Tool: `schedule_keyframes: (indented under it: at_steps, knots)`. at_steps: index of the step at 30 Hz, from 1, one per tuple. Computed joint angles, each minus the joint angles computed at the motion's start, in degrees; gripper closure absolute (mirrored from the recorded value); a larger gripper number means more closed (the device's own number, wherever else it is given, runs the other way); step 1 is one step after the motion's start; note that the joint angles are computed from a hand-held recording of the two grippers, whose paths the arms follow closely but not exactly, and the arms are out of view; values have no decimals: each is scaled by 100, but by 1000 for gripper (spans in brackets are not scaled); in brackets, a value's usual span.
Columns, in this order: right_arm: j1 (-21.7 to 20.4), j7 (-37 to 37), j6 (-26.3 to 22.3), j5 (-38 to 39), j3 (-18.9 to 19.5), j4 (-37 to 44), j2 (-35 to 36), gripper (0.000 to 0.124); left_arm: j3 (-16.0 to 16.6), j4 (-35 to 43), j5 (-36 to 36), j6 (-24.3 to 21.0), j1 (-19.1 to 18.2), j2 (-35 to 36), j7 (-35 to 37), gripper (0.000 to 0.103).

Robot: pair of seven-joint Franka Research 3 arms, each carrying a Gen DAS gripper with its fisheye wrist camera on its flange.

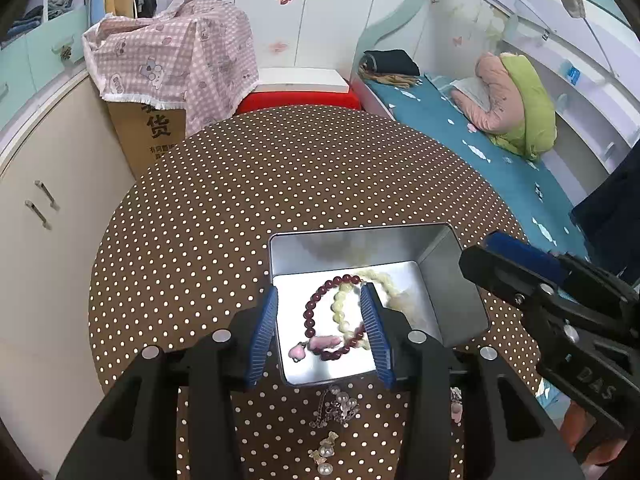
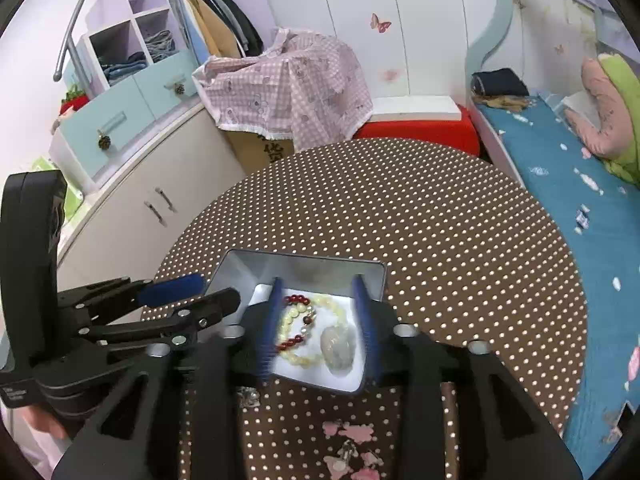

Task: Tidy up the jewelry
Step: 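Open both grippers to release the pendant and charm into the tin, then withdraw both tools from the tin toward the remaining pearl brooches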

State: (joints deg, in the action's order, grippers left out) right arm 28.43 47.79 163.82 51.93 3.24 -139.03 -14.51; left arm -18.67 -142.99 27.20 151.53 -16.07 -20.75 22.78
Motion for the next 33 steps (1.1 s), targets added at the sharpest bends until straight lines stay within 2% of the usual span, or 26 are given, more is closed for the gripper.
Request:
schedule_keyframes:
  at_steps: [1, 3, 5, 10, 17, 20, 23, 28, 31, 33]
  knots:
    - [-56, 169, 243, -129, 105, -67, -30, 53, -4, -16, -4, -17, -3, -29, -15, 62]
    - [-102, 417, 456, -368, 177, -123, -57, 53, -14, -34, -2, -49, -6, -70, -36, 62]
    - [-41, 470, 375, -405, 74, -102, -67, 53, -12, -65, -27, -67, -24, -117, -48, 62]
    - [-145, 944, 327, -813, 100, -139, -46, 52, -26, -138, -68, -100, -65, -227, -66, 62]
    - [-160, 1232, 377, -1093, 117, -254, -137, 51, -26, -214, -166, -155, -124, -362, -50, 61]
    - [-252, 1588, 496, -1424, 205, -347, -202, 47, -77, -250, -137, -228, -115, -460, -120, 57]
    - [-167, 1649, 472, -1462, 93, -426, -296, 46, -91, -307, -172, -275, -160, -570, -142, 57]
    - [-354, 2129, 555, -1961, 253, -632, -472, 44, -153, -367, -167, -414, -202, -720, -216, 56]
    - [-301, 2217, 558, -2080, 182, -777, -626, 43, -185, -421, -179, -471, -271, -817, -245, 50]
    - [-275, 2278, 565, -2128, 141, -869, -735, 43, -237, -437, -176, -561, -306, -882, -291, 49]
